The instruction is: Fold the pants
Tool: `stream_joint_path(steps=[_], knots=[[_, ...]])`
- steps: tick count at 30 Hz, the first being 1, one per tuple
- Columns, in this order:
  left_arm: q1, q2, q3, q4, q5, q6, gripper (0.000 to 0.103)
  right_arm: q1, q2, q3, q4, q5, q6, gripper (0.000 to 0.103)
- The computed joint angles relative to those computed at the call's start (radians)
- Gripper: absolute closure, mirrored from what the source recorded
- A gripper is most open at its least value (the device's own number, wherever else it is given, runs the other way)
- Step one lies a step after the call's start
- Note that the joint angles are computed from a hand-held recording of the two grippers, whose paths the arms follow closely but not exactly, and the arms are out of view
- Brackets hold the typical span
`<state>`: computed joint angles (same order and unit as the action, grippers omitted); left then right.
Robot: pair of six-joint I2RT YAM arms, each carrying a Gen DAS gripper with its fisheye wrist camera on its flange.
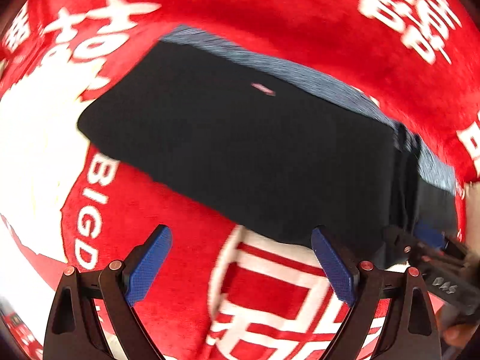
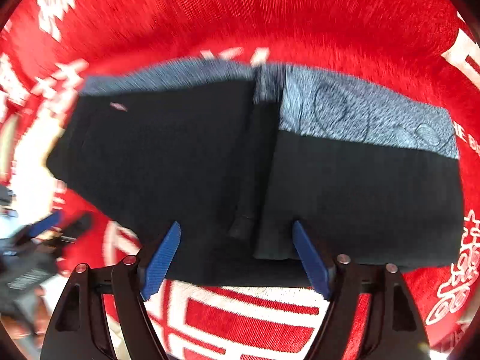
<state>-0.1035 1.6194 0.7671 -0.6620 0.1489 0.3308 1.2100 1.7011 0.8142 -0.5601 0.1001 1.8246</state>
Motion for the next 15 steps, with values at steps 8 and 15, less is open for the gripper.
stream_joint_path(steps=[8,15], knots=[[0.173,0.114,0.089,-0.022,0.084,0.034,0.009,0.008,0.102,0.117,-0.086,-0.017,-0.057,0.014],[0.268,0.251,0.204,-0.071,0.231,0.022,0.009,0.028,0.157,0.181,-0.146,-0.026,-0.086,0.012]])
